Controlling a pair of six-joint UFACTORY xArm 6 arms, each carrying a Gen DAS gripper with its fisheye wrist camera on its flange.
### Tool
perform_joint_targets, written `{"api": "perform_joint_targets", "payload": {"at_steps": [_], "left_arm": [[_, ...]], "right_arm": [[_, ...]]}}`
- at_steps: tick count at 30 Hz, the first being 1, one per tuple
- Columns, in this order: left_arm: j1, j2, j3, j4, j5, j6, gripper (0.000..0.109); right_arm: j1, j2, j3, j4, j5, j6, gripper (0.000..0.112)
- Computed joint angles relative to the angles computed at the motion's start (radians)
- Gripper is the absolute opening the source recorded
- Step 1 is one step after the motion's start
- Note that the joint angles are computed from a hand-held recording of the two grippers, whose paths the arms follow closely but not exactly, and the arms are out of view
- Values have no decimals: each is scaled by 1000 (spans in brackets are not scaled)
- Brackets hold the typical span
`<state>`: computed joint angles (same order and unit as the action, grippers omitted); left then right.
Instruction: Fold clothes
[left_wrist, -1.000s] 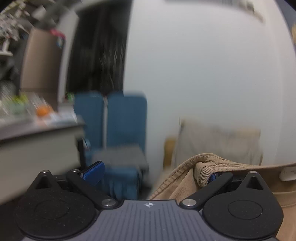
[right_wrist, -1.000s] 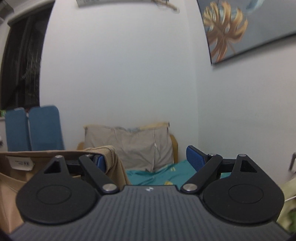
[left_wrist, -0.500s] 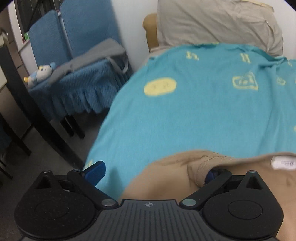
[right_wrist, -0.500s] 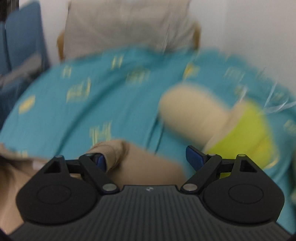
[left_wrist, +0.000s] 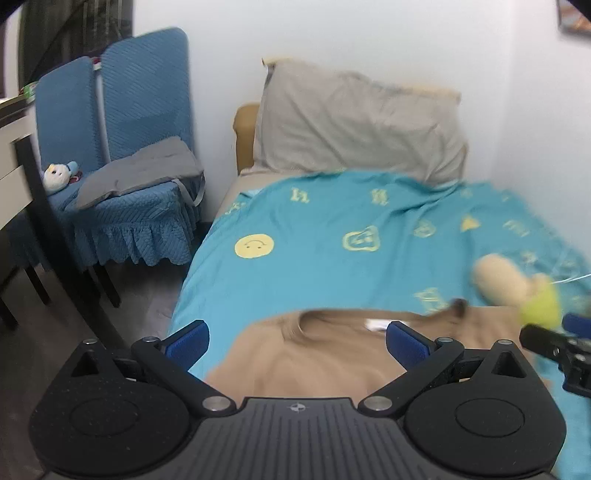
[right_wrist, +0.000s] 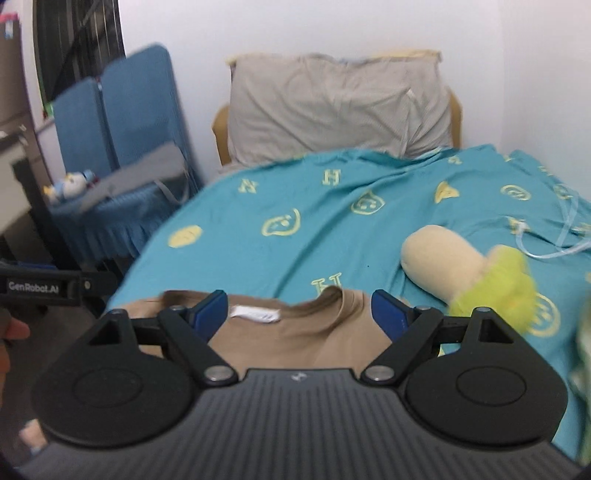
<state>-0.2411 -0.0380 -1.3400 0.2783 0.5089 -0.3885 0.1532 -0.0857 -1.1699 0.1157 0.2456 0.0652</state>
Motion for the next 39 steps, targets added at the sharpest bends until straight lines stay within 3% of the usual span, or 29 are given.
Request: {"api": "perform_joint_targets", "payload": {"at_steps": [2,9,13,18,21,30,39], "left_arm": [[-1,-146,144,6,3,-34,103],[-65,-667,522,65,115,-142,103],[-174,-960,662,177,246,-253,103],[-327,-1173,769,381,360,-349,103],[-368,-1226,826,473,391,-394,103],[-184,-1292,953,253,282,-328,103],[-197,-1270,952,255,296,-369,103]], "right_arm": [[16,-164,137,-94,-5,117,86],[94,-668,438,-339,153,446,86],[184,-900,543,-510,255,634,86],[306,-1060,633,-690,373,795,86],[323,-1073,644,-694,367,799,86],[316,-1050,665,-751,349,880,86],[314,-1022,661,-722,337,873,86]]}}
